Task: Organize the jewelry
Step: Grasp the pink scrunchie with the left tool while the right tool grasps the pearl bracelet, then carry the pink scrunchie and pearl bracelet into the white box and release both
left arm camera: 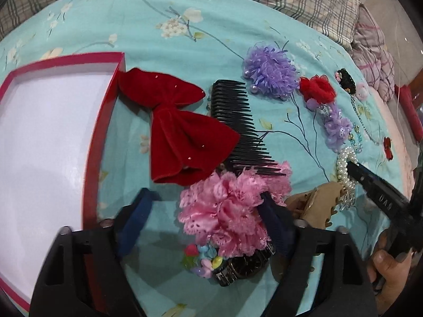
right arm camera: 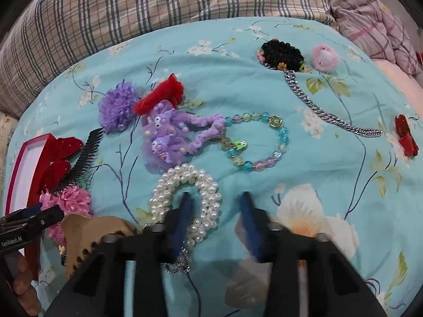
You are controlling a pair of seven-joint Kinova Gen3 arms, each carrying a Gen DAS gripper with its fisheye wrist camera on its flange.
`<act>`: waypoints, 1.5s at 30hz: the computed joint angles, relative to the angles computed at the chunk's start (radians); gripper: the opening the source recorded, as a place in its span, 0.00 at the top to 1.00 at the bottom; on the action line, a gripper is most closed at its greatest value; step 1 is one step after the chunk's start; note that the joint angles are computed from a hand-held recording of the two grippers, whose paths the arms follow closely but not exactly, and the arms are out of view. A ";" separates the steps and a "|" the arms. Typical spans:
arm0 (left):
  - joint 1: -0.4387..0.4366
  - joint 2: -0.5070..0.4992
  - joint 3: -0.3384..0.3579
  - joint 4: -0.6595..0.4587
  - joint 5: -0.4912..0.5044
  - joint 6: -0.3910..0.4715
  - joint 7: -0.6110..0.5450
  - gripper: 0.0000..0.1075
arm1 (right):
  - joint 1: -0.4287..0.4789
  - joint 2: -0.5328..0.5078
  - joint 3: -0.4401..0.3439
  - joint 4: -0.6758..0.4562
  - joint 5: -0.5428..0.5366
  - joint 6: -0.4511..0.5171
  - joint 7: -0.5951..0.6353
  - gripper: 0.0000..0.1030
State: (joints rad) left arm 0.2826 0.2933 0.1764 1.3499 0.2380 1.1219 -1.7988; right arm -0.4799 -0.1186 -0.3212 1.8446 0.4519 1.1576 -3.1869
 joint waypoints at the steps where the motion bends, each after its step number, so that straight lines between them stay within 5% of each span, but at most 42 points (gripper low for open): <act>1: -0.012 0.003 0.012 -0.003 0.009 0.004 -0.017 0.69 | 0.003 -0.013 0.005 0.012 -0.002 -0.021 -0.001 0.87; 2: -0.043 0.016 0.041 -0.011 0.035 0.024 -0.036 0.87 | 0.007 -0.019 0.005 0.015 -0.003 -0.027 -0.003 0.87; 8: -0.041 -0.022 0.010 0.006 0.078 0.029 -0.096 0.91 | 0.018 -0.042 -0.035 0.014 0.030 -0.032 -0.032 0.88; 29: -0.189 -0.198 -0.075 0.083 0.238 0.056 -0.244 0.91 | -0.103 0.003 -0.133 -0.197 0.185 0.126 -0.086 0.89; 45: -0.335 -0.223 -0.157 0.112 0.277 0.094 -0.311 0.91 | -0.241 0.135 -0.049 -0.346 0.193 -0.057 -0.016 0.88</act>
State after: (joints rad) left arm -0.0528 0.0705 0.0193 1.4619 0.5151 1.2162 -2.1094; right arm -0.7214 0.0161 -0.3704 1.4991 0.6447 1.1004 -3.2025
